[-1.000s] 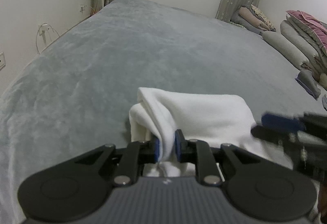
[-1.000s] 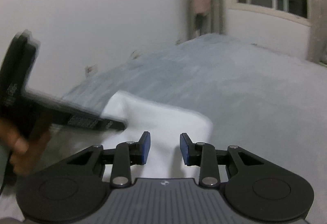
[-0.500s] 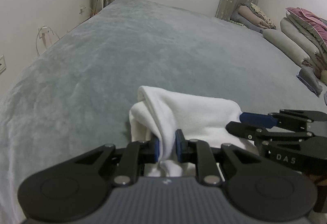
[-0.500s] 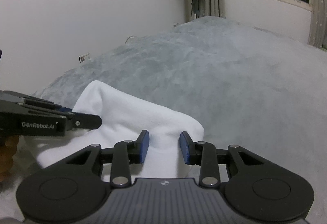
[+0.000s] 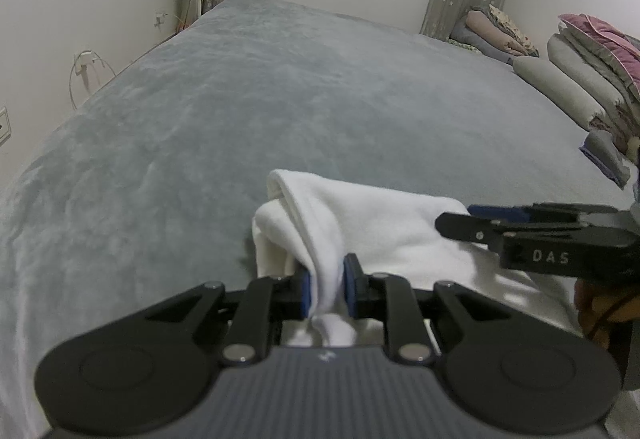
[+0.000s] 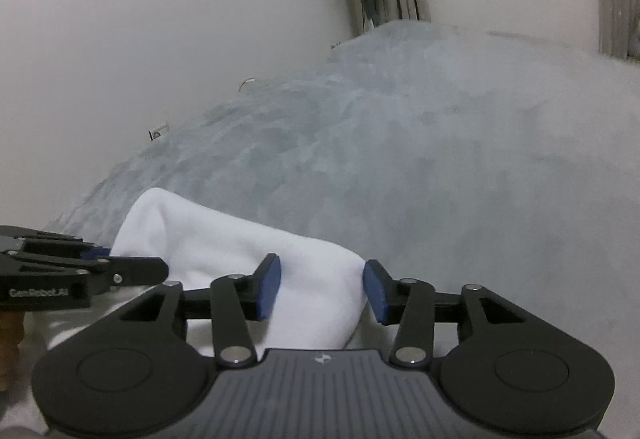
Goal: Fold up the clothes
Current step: 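Bring the right gripper beside the fold held by the left gripper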
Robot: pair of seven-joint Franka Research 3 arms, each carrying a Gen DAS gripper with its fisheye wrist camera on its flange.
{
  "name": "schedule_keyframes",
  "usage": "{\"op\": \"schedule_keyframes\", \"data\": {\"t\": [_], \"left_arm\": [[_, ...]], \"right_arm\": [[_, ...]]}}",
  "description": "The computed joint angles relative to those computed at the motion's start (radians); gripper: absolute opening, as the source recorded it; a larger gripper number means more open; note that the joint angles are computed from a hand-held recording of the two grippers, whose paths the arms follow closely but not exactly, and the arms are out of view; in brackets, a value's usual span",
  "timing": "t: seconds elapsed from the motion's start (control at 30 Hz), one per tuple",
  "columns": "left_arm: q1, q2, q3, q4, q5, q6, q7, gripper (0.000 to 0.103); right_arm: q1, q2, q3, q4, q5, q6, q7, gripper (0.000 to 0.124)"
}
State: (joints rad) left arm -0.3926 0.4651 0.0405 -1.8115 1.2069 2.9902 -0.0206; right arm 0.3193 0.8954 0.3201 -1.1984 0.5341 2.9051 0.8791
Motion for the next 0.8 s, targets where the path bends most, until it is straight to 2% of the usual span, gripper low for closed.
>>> {"op": "schedule_keyframes", "data": {"t": [0.1, 0.23, 0.27, 0.33, 0.37, 0.43, 0.47, 0.57, 0.63, 0.7, 0.8], "left_arm": [[0.002, 0.0, 0.0, -0.002, -0.006, 0.007, -0.003, 0.017], [-0.004, -0.003, 0.007, -0.004, 0.008, 0.011, -0.017, 0.017], [-0.002, -0.002, 0.007, -0.004, 0.008, 0.013, -0.019, 0.018], [0.002, -0.001, 0.005, -0.004, 0.004, 0.019, -0.019, 0.018], [0.003, -0.001, 0.005, -0.004, 0.001, 0.021, -0.019, 0.018], [0.003, -0.001, 0.006, -0.004, -0.004, 0.022, -0.018, 0.018], [0.0, 0.0, 0.007, -0.003, -0.005, 0.019, -0.018, 0.018], [-0.004, 0.001, 0.008, -0.001, -0.007, 0.011, -0.017, 0.018], [-0.003, 0.003, 0.007, 0.0, -0.008, 0.015, -0.018, 0.018], [-0.002, 0.004, 0.008, 0.0, -0.013, 0.018, -0.016, 0.018], [-0.006, 0.007, 0.007, 0.005, -0.018, 0.005, -0.004, 0.018]], "right_arm": [[-0.009, -0.002, 0.015, -0.017, 0.022, 0.02, 0.001, 0.05], [0.062, -0.063, -0.071, -0.089, -0.037, 0.097, 0.07, 0.05], [0.061, -0.084, -0.065, -0.119, -0.047, 0.123, 0.057, 0.05], [0.027, -0.124, -0.005, -0.185, -0.066, 0.18, 0.0, 0.049], [0.022, -0.139, 0.01, -0.211, -0.079, 0.205, -0.02, 0.042], [0.056, -0.156, -0.022, -0.234, -0.112, 0.237, -0.011, 0.027], [0.073, -0.158, -0.043, -0.232, -0.126, 0.234, 0.005, 0.023], [0.118, -0.12, -0.112, -0.155, -0.162, 0.139, 0.084, 0.022], [0.104, -0.089, -0.098, -0.109, -0.165, 0.104, 0.103, 0.021], [0.109, -0.069, -0.112, -0.063, -0.166, 0.063, 0.146, 0.019], [0.168, -0.034, -0.196, -0.001, -0.231, 0.015, 0.212, 0.019]]}}
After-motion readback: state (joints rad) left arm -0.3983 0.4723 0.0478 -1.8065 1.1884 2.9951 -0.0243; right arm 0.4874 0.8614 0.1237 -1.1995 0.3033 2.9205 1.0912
